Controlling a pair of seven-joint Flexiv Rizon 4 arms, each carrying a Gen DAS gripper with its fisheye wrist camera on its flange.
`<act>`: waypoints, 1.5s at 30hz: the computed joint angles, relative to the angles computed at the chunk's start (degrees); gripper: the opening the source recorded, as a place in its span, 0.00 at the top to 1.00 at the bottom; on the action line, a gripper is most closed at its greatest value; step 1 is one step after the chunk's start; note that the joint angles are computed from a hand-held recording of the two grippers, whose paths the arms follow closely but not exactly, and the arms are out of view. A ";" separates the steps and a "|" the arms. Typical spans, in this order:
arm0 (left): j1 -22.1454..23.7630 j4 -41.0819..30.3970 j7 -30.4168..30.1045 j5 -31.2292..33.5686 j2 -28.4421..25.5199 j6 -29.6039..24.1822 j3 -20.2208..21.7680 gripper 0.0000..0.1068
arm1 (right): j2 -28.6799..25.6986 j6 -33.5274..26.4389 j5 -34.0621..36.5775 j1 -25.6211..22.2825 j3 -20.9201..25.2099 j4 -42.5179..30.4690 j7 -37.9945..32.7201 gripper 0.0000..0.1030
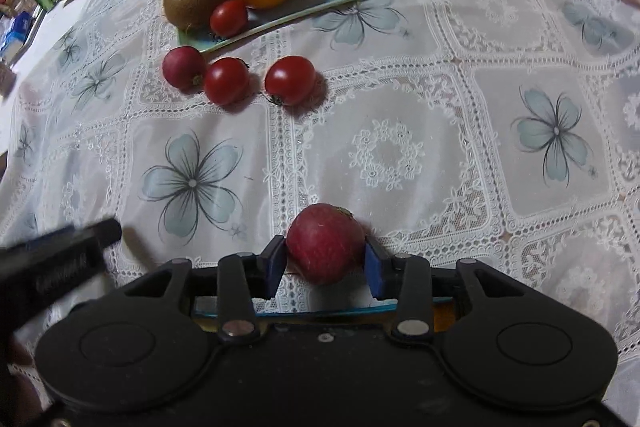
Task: Organize fruits
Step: 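Reach the right gripper to the red plum and close on it, then grasp the red radish with the left gripper while the right holds the plum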
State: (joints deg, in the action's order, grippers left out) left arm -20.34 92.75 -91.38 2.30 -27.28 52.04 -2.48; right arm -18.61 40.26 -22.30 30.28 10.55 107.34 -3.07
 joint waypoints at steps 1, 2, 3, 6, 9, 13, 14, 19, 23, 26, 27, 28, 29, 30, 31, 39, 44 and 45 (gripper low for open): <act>0.21 -0.78 0.34 -0.54 -0.52 -0.17 -0.39 0.55 | 0.08 -0.32 -0.32 0.06 -0.05 0.04 -0.24 0.60; 0.32 -1.57 0.53 -1.05 -1.04 -0.34 -0.68 0.55 | 0.23 -0.56 -0.82 0.15 -0.12 0.19 -0.34 0.60; 0.41 -2.40 0.68 -1.60 -1.62 -0.39 -0.94 0.55 | 0.50 -0.69 -1.33 0.20 -0.20 0.39 -0.32 0.60; 0.17 -5.63 0.27 -2.78 -3.80 -0.55 -1.21 0.55 | 1.81 0.46 -2.07 -0.15 -0.21 1.48 0.37 0.60; -0.34 -8.75 -0.43 -3.65 -6.01 -0.04 -1.29 0.55 | 3.03 1.99 -2.38 -0.81 -0.17 2.42 0.66 0.60; -1.36 -13.04 -1.71 -4.22 -9.12 0.32 -1.05 0.55 | 3.48 3.02 -2.59 -1.47 -0.24 2.87 1.13 0.60; -1.59 -14.13 -1.93 -4.34 -9.86 0.06 -1.02 0.55 | 3.54 3.22 -2.46 -1.66 -0.22 3.00 1.09 0.60; -2.63 -18.38 -2.44 -4.39 -12.77 -1.69 -0.77 0.55 | 3.79 4.85 -2.47 -2.31 -0.29 4.10 1.41 0.60; -3.51 -20.03 -2.52 -3.55 -14.02 -1.98 -0.18 0.55 | 3.85 6.11 -2.53 -2.74 -0.39 4.85 1.37 0.60; -4.26 -21.36 -3.00 -2.39 -14.86 -2.63 0.55 0.55 | 3.79 6.96 -2.69 -2.95 -0.48 5.30 1.23 0.60; -4.32 -21.71 -3.03 -2.24 -15.13 -2.80 0.57 0.55 | 3.74 7.15 -2.69 -3.00 -0.51 5.39 1.24 0.60; -4.43 -22.10 -3.23 -2.09 -15.43 -3.01 0.68 0.55 | 3.70 7.28 -2.62 -3.05 -0.51 5.43 1.18 0.60; -4.56 -22.59 -3.56 -1.95 -15.75 -3.43 0.85 0.54 | 3.67 7.52 -2.53 -3.11 -0.49 5.50 1.09 0.60; -4.52 -22.83 -3.71 -2.03 -15.97 -3.61 0.77 0.53 | 3.56 7.69 -2.31 -3.20 -0.48 5.46 0.85 0.60; -4.44 -23.01 -3.87 -2.19 -16.18 -3.74 0.65 0.53 | 3.48 7.77 -2.04 -3.27 -0.47 5.42 0.76 0.60; -5.06 -25.19 -5.28 -1.48 -17.90 -5.52 1.15 0.53 | 3.13 8.34 -1.00 -3.36 -0.48 5.47 0.26 0.60; -4.15 -24.68 -4.60 -2.71 -17.95 -4.79 0.08 0.58 | 3.14 8.58 -0.90 -3.32 -0.58 5.59 0.43 0.60; -4.32 -24.29 -4.71 -2.45 -17.51 -4.68 0.39 0.59 | 3.22 8.61 -0.83 -3.32 -0.59 5.63 0.60 0.60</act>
State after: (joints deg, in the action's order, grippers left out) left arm -24.66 68.46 -96.09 -0.15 -44.79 47.37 -2.09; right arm -15.39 48.86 -23.13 26.96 9.97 112.97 -2.47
